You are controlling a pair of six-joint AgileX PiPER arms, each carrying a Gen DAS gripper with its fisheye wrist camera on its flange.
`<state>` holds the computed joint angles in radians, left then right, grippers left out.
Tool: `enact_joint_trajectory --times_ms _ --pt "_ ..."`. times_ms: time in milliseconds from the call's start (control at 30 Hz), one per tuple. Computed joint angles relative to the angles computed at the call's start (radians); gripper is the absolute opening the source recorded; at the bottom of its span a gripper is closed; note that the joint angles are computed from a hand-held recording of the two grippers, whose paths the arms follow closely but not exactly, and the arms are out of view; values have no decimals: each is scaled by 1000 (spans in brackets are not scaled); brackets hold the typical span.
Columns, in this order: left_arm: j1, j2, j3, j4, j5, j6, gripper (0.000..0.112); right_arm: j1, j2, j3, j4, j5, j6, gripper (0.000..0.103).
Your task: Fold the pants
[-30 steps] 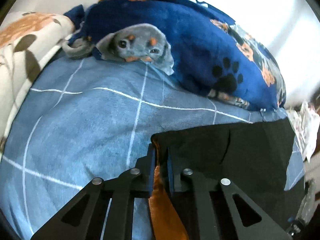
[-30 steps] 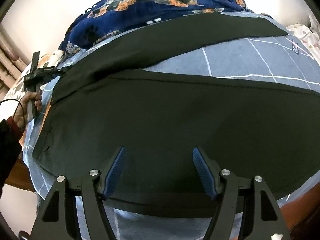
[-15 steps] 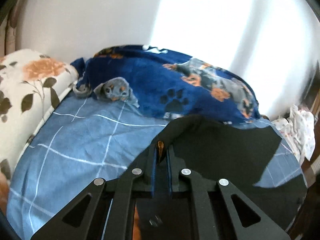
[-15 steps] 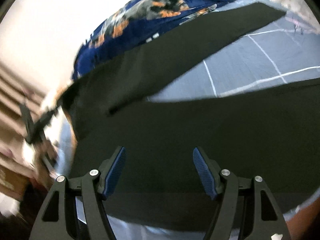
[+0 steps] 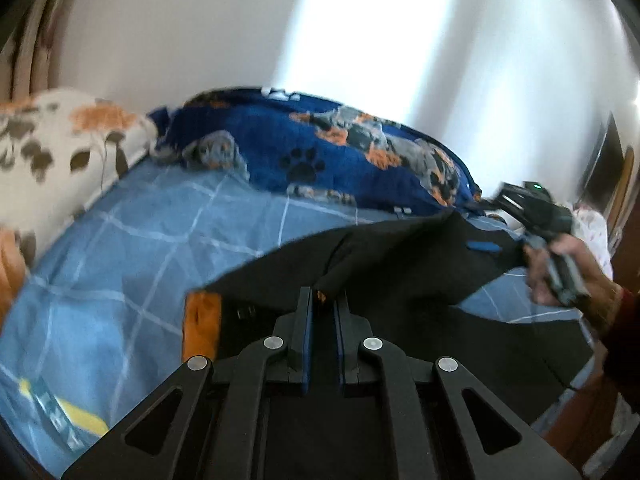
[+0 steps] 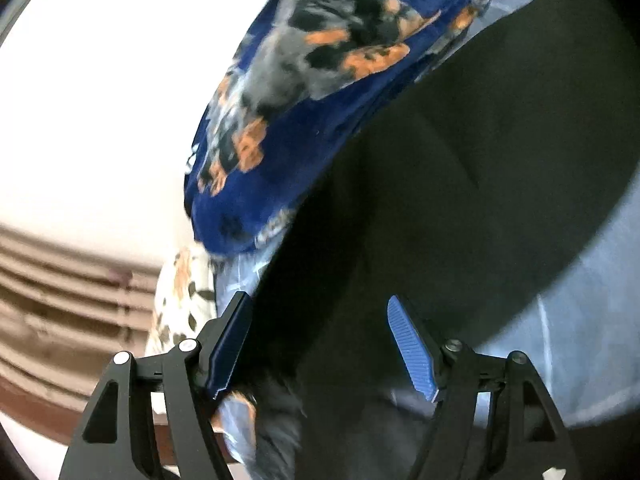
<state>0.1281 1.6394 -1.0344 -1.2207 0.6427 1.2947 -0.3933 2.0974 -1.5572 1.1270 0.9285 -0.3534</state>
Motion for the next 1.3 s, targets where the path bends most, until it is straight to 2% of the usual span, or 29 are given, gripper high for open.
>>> enact_joint_trajectory --times_ms 67,133,200,233,333,433,633,733,867,1067,1300 --pt "9 0 12 0 8 -19 9 7 90 -137 -39 17 95 69" --pt "13 11 5 19 15 -54 10 7 172 -263 -64 37 173 57" --pt "17 23 -6 42 28 -83 10 4 235 -369 -115 56 255 12" --pt "14 24 -8 52 24 -92 10 6 263 -419 -153 76 299 9" --pt "24 18 -2 52 19 -85 10 5 226 -358 -151 54 247 7" --pt "52 28 -21 81 32 -121 10 -16 75 -108 -60 -18 57 6" --pt "133 45 -49 175 87 -208 10 -85 -262 417 115 -56 -267 6" --pt "158 44 -40 220 99 -239 10 -116 -428 655 156 -55 -357 5" --pt "196 31 0 255 104 -243 10 -153 -566 874 166 -43 -402 5" --pt "239 5 50 284 97 -219 10 -158 -605 1083 238 -69 -478 5" --pt "271 10 62 321 61 -217 10 -127 -597 1188 296 -113 -547 5"
